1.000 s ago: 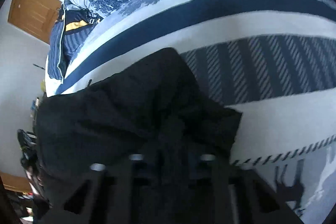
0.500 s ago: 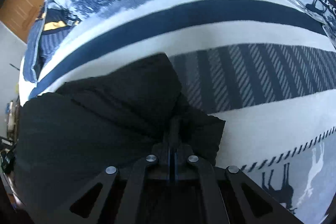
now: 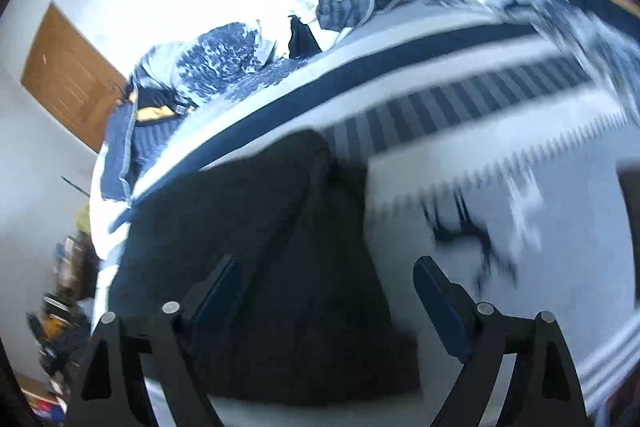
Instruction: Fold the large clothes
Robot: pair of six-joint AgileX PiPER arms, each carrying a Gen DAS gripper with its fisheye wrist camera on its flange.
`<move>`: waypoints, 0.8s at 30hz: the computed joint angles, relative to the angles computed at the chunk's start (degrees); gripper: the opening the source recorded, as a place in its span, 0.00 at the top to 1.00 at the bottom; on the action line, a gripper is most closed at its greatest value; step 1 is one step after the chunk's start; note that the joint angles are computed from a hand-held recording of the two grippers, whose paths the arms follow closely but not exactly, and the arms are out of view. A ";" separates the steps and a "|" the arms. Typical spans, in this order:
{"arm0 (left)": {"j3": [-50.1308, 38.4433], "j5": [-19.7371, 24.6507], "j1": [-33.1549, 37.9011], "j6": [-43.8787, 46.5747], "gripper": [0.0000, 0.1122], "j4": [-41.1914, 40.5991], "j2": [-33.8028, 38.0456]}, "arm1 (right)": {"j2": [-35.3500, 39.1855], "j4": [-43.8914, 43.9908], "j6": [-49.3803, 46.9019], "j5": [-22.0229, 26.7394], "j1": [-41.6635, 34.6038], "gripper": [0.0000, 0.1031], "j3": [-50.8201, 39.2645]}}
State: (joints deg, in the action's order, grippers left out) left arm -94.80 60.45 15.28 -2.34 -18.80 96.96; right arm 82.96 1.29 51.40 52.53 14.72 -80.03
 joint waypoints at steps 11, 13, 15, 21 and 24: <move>22.53 2.10 3.82 3.09 0.38 -12.52 -13.25 | -15.41 8.42 9.04 -10.53 8.85 0.13 23.24; 22.90 1.99 4.26 2.54 0.37 -13.38 -12.82 | -17.00 10.81 8.81 -13.33 8.23 0.13 26.26; 22.74 2.34 4.92 0.84 0.37 -14.23 -11.82 | -17.71 14.32 6.83 -15.72 7.05 0.13 28.33; 22.77 -0.83 4.25 -1.20 0.36 -16.82 -8.34 | -13.71 18.71 3.25 -19.19 4.85 0.13 28.86; 21.73 -1.32 4.06 -1.71 0.36 -19.14 -5.11 | -10.31 24.20 -1.94 -21.09 2.63 0.13 28.72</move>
